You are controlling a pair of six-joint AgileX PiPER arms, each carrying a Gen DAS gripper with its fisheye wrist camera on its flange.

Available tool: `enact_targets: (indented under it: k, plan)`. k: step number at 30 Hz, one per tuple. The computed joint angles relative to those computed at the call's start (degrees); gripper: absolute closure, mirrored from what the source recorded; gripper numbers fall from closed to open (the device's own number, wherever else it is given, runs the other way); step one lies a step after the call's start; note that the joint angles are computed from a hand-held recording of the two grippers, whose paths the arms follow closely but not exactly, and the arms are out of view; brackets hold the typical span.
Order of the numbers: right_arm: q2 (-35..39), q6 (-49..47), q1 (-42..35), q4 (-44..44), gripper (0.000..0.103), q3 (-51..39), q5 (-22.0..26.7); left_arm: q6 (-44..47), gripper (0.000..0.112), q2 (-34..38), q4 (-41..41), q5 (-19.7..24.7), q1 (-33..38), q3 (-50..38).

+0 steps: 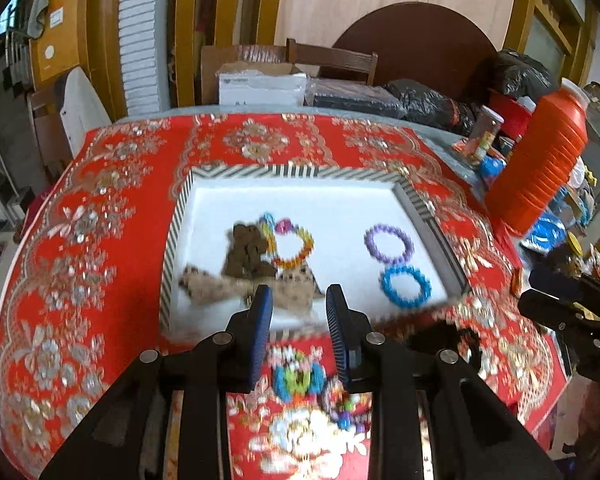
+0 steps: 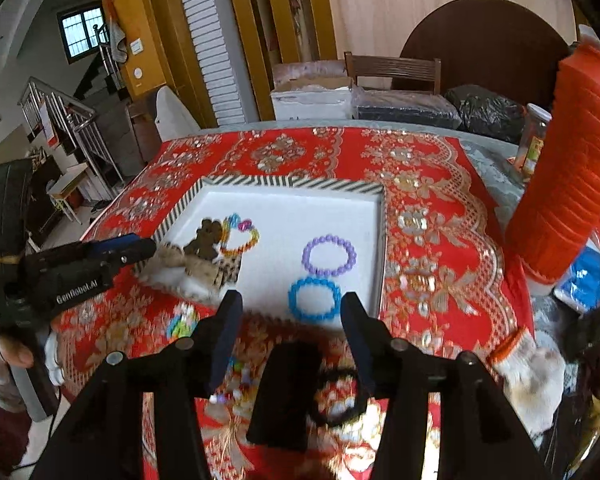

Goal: Organize jewelry
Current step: 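Grasp the green-blue flower bracelet with left tool while right grasps multicolour bead bracelet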

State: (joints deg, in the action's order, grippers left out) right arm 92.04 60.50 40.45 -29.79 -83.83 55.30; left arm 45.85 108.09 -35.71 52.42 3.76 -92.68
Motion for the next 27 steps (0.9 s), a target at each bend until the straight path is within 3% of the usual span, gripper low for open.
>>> enact_targets:
  k: [7,15,21,27]
  plan:
    - [-3.14,4.13,3.28,0.27,0.05,9.54,-5.81,1.47,0.089,-1.52,-0.31,0.03,2.7,5.5]
    - [-7.77,9.92,6.44,-1.57,0.05,16.85,-5.99,4.22,0.089,-1.01,-0.77,1.49,5.73,8.94]
    - [-6.8,11.45,7.81,-1.19,0.05,18.53,-7.79,3.79,0.089,1.1,0.45,2.87,5.47,8.97]
    - [-3.63,9.19,7.5,0.58,0.05,16.57,-9.91,1.51,0.089,2.67,2.37,-0.1,2.71,8.52]
